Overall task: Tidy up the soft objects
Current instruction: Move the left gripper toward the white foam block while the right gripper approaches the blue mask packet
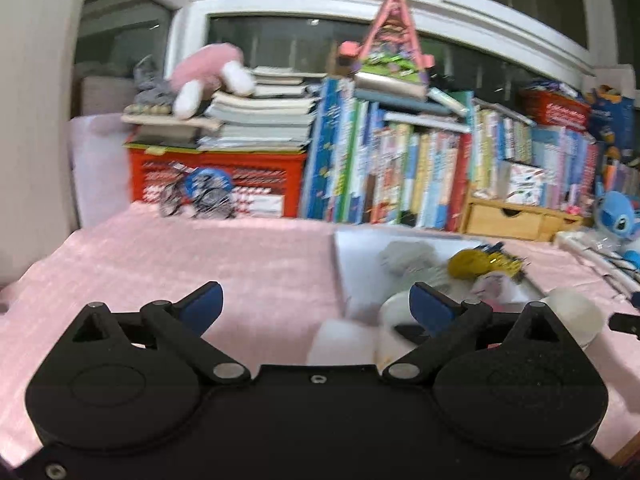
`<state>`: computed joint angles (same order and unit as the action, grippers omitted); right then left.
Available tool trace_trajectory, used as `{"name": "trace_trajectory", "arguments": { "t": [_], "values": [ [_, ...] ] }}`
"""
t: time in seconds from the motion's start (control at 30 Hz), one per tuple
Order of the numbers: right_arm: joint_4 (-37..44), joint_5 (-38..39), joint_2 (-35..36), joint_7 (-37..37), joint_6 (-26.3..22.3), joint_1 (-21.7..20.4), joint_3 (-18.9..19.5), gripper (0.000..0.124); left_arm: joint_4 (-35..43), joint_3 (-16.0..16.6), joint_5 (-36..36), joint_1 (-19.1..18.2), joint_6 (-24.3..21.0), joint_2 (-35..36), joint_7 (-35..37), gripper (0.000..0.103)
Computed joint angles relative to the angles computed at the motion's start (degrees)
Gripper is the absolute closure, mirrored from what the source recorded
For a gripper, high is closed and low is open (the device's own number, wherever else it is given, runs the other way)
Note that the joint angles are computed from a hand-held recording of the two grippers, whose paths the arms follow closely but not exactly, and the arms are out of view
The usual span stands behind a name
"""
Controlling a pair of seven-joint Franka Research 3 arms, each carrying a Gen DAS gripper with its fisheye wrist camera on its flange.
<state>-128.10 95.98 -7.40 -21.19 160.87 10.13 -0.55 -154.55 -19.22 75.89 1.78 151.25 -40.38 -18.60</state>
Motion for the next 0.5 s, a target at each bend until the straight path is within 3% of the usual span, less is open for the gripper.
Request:
{"name": "trace_trajectory", "arguments": {
  "t": [0.13, 0.23, 0.33, 0.5],
  "values": [
    [-2.1, -4.1, 0.3, 3.4, 2.5, 0.4, 0.6, 0.051, -2.3, -1.3, -1.2, -0.5, -2.6, -0.9, -2.9, 0.006],
    [-3.3, -9.1, 0.7, 8.6, 1.8, 0.7, 0.5, 0.060, -3.3, -0.8, -0.7, -0.6, -1.8, -0.8, -6.3, 0.011],
    [-3.6, -10.8, 1.4, 11.7, 0.6, 0.8, 0.1, 0.067, -4.3, 0.7, 0.4, 0.1, 1.3, -0.7, -11.5, 0.019],
    [-2.3, -13.6, 3.4, 17.7, -2.9, 0.2, -0.4, 0.077, -5.3, 4.1, 6.5, 4.0, 10.1, 0.4, -24.6, 0.029]
  ]
}}
